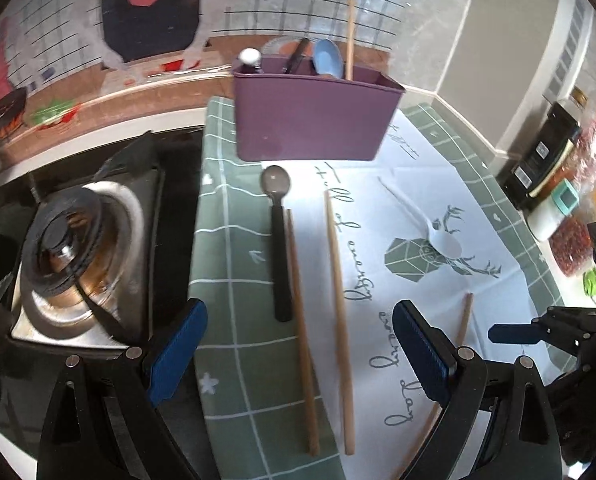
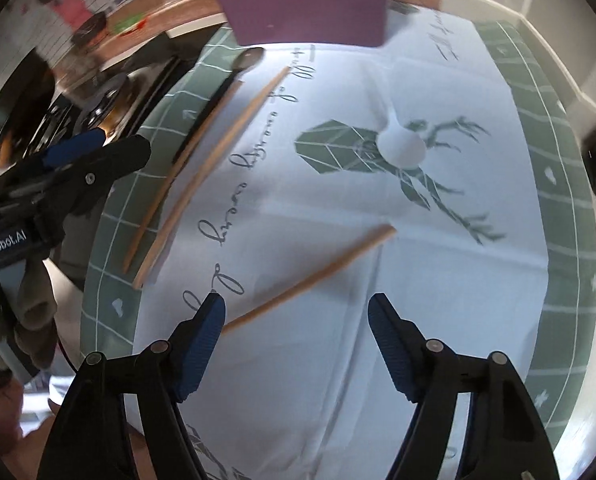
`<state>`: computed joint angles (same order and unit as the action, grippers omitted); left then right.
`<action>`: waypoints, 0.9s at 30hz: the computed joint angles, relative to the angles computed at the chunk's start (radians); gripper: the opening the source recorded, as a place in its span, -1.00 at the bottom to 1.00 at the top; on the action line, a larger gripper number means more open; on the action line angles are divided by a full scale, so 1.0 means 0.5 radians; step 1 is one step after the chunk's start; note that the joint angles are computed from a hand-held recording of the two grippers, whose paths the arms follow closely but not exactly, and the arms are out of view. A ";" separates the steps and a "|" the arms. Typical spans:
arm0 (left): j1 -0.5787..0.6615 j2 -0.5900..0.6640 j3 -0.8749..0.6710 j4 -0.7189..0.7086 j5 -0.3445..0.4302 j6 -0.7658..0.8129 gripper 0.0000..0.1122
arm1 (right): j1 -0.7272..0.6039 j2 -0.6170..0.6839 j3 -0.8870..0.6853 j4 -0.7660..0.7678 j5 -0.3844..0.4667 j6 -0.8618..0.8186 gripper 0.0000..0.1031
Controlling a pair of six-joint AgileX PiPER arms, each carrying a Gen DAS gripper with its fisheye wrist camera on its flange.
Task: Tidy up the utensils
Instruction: 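Move both tools back down over the remaining chopsticks on the mat, then grasp a wooden chopstick with right gripper while left grasps another chopstick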
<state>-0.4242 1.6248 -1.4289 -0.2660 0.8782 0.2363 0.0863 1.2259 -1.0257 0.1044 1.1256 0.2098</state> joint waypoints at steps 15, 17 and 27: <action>-0.003 0.226 -0.205 -0.245 0.166 0.358 0.67 | 0.281 -0.153 0.174 -0.276 -0.151 0.961 0.16; 0.032 0.239 -0.236 -0.255 0.191 0.358 0.67 | 0.355 -0.036 0.138 -0.344 -0.192 1.057 0.03; 0.187 0.206 -0.231 -0.275 0.239 0.394 0.67 | 0.690 0.294 -0.120 -0.846 -0.061 1.216 -0.53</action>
